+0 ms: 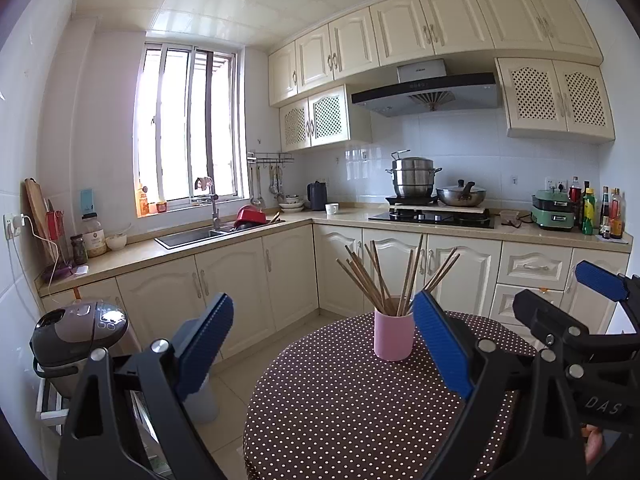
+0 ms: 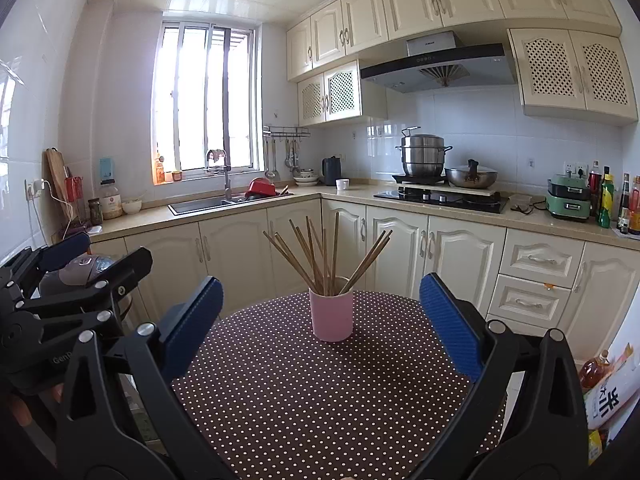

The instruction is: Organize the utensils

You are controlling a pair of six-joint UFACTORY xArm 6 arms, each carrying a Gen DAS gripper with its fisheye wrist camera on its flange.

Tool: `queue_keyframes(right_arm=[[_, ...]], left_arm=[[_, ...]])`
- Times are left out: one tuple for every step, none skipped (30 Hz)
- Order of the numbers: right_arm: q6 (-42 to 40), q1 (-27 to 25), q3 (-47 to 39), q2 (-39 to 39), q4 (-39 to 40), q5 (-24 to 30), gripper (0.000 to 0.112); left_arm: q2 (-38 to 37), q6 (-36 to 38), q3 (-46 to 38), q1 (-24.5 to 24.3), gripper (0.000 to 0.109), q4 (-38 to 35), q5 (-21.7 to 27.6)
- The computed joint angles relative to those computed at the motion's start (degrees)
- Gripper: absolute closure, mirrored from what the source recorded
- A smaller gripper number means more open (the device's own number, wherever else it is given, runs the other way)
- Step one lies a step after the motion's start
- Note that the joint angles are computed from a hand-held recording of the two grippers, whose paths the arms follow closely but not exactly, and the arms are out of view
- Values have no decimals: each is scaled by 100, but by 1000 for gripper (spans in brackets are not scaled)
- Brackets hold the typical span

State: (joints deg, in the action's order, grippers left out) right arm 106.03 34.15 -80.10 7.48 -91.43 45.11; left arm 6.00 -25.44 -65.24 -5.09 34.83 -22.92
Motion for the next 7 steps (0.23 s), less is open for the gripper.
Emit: queue_keyframes(right_arm=[[-14, -29, -20, 21, 26, -34, 16], [-11, -64, -42, 57, 53, -80, 16], [-10, -99, -43, 70, 69, -120, 16], [-24, -137, -69, 111, 113, -163, 16], [-27, -166, -79, 134, 136, -190, 16], [-36, -198, -97, 165, 160, -221, 16], [-51, -232, -112, 195, 195, -256, 16]], left_arm=[[31, 16, -39, -26, 19, -16, 54], [68, 0, -84, -41, 19, 4, 103], [114, -7, -134, -68, 19, 9, 168], [166, -86, -206, -80, 19, 90, 241], [227, -265, -296, -63, 19, 281, 299], [303, -472, -409, -56, 19, 500, 381], [377, -649, -519, -57, 19, 684, 460]])
